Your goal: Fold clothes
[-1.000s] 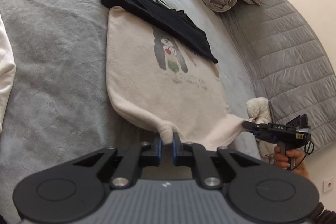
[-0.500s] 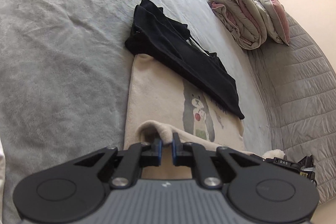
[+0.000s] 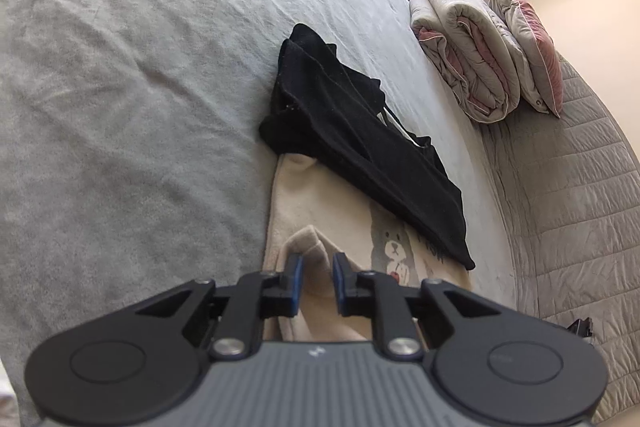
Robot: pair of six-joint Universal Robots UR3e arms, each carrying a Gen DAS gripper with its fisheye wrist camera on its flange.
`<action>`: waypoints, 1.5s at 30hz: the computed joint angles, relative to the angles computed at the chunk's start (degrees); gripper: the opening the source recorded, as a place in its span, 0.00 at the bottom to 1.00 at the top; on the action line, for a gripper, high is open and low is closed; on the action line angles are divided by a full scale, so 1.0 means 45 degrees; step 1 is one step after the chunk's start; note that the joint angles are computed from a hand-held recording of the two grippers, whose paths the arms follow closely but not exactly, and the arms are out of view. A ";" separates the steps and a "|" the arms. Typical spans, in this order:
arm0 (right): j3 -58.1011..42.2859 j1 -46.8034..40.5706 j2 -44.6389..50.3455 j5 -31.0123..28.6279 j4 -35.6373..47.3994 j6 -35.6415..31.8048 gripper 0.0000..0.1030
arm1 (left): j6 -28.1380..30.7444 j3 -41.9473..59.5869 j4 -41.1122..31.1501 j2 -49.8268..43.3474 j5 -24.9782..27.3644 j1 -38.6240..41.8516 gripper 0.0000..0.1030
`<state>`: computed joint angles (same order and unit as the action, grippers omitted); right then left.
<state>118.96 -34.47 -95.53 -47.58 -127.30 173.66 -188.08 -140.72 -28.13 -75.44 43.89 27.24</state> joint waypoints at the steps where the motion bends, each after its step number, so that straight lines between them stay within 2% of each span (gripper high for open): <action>1: 0.0052 -0.0077 -0.0093 0.0014 -0.0177 0.0026 0.27 | 0.0075 0.0074 -0.0160 0.0205 0.0120 0.0087 0.25; 3: 0.0134 -0.0228 -0.0274 0.0038 -0.0484 0.0047 0.39 | 0.0124 0.0365 -0.0185 0.0557 0.0714 0.0077 0.34; 7: -0.0120 -0.0333 -0.0624 -0.0048 0.0003 -0.0656 0.40 | 0.0693 0.1101 -0.0295 0.0798 0.1484 -0.0039 0.52; 10: -0.0025 -0.0203 -0.1077 -0.0296 -0.0028 -0.1218 0.51 | 0.1710 0.1221 -0.0670 0.1109 0.1411 0.0083 0.67; 11: 0.0033 -0.0116 -0.1213 -0.0424 -0.0148 -0.1376 0.54 | 0.2122 0.1127 -0.0830 0.1262 0.1398 0.0126 0.68; 17: 0.0597 0.0975 -0.1296 -0.1575 -0.1740 -0.2565 0.54 | 0.4384 0.0566 -0.1803 0.2044 0.1032 0.0413 0.68; 21: 0.0959 0.1905 -0.0800 -0.2563 -0.3326 -0.3172 0.54 | 0.4252 0.0584 -0.0808 0.1423 0.1363 -0.0407 0.63; 25: 0.1373 0.2713 -0.0254 -0.3634 -0.5153 -0.3664 0.54 | 0.3571 0.1091 0.0790 0.0096 0.2516 -0.1951 0.50; 28: 0.1562 0.2828 0.0030 -0.3920 -0.5768 -0.3809 0.54 | 0.3135 0.1360 0.1701 -0.0555 0.3493 -0.2947 0.41; 30: 0.1683 0.2906 0.0230 -0.4111 -0.6183 -0.3906 0.54 | 0.2970 0.1391 0.2253 -0.0838 0.3994 -0.3458 0.39; 34: 0.1904 0.2888 0.0426 -0.4143 -0.6718 -0.3858 0.53 | 0.2813 0.1336 0.3289 -0.1290 0.4863 -0.4280 0.26; 37: 0.1970 0.2893 0.0516 -0.4088 -0.6893 -0.3821 0.40 | 0.2862 0.1134 0.3745 -0.1300 0.5053 -0.4457 0.17; 39: 0.2009 0.2934 0.0586 -0.4075 -0.7046 -0.3800 0.28 | 0.2855 0.0971 0.3943 -0.1213 0.5052 -0.4465 0.09; 41: 0.2101 0.2959 0.0585 -0.4037 -0.7222 -0.3780 0.21 | 0.2837 0.0767 0.4028 -0.1018 0.4983 -0.4342 0.08; 45: 0.2373 0.2846 0.0317 -0.3825 -0.7445 -0.3896 0.21 | 0.3123 0.0250 0.3788 -0.0310 0.4527 -0.3804 0.08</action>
<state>129.64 -21.66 -94.11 -64.79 -160.80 156.13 -174.02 -139.60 -11.09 -76.84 64.26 10.13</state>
